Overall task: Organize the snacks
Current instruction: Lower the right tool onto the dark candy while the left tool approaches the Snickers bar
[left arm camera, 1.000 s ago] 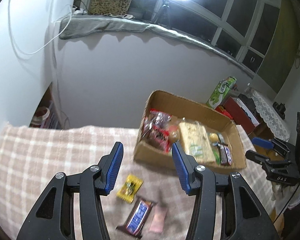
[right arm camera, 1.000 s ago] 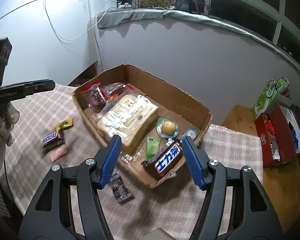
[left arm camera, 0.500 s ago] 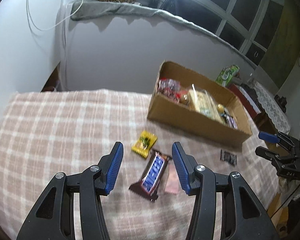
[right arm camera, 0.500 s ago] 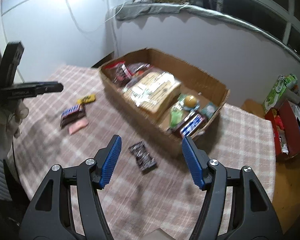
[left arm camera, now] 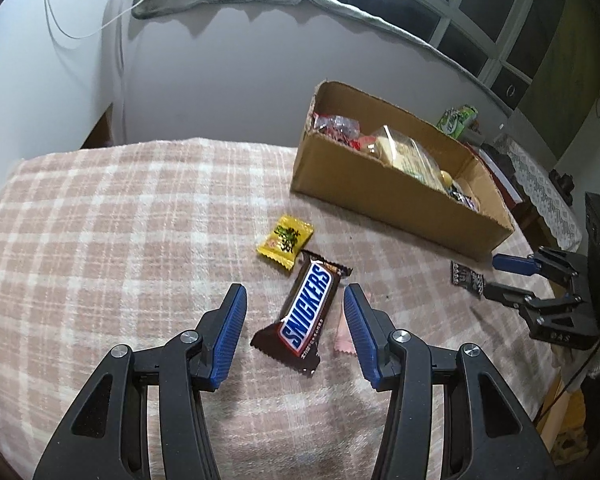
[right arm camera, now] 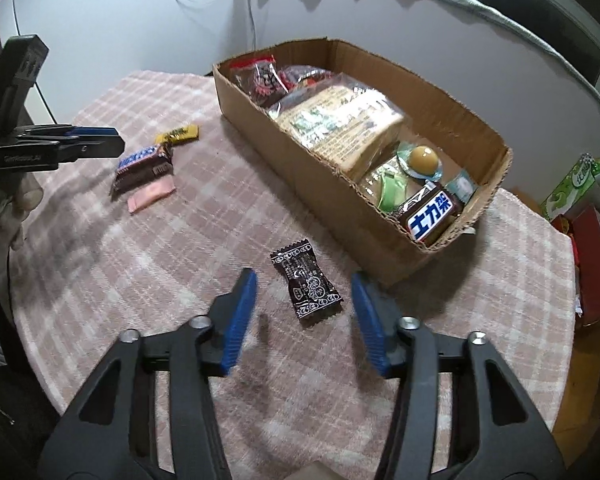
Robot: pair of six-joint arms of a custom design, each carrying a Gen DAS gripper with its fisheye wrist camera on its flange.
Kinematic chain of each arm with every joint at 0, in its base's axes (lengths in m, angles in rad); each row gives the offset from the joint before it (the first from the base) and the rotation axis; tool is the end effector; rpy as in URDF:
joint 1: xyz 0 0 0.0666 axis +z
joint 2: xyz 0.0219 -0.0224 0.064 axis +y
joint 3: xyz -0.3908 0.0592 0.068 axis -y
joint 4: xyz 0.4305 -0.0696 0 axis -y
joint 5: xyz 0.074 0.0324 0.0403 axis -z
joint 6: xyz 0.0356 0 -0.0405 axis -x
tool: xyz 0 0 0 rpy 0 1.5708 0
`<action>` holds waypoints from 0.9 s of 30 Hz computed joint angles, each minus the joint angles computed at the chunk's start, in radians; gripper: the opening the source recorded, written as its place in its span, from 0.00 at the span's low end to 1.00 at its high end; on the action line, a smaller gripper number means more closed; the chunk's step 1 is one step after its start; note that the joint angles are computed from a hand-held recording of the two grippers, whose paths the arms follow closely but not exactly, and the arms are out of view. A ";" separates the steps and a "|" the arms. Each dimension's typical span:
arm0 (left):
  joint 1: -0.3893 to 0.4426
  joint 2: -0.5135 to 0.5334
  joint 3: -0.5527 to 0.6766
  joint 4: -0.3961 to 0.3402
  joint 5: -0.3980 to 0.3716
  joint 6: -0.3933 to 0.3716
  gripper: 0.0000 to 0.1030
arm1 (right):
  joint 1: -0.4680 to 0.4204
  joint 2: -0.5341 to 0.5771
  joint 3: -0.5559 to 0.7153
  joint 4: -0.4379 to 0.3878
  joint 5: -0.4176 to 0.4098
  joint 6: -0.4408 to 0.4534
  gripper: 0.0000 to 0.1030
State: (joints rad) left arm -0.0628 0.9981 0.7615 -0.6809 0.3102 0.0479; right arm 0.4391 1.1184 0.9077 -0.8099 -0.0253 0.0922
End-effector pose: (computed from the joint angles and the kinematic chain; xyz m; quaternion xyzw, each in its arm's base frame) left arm 0.3498 -0.0333 0.3092 0.0565 0.9354 -0.1636 0.3084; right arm 0.3531 0.1664 0.3283 -0.2560 0.9277 0.0589 0.2654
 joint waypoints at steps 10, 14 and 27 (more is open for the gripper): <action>-0.010 0.023 0.001 -0.004 -0.012 -0.014 0.48 | 0.007 0.067 0.024 0.003 0.016 0.010 0.45; -0.025 0.032 0.005 -0.006 -0.023 -0.027 0.48 | 0.012 0.089 0.035 0.004 0.022 0.011 0.45; -0.081 0.055 0.018 -0.013 -0.085 -0.089 0.47 | 0.023 0.147 0.068 -0.002 0.027 0.015 0.45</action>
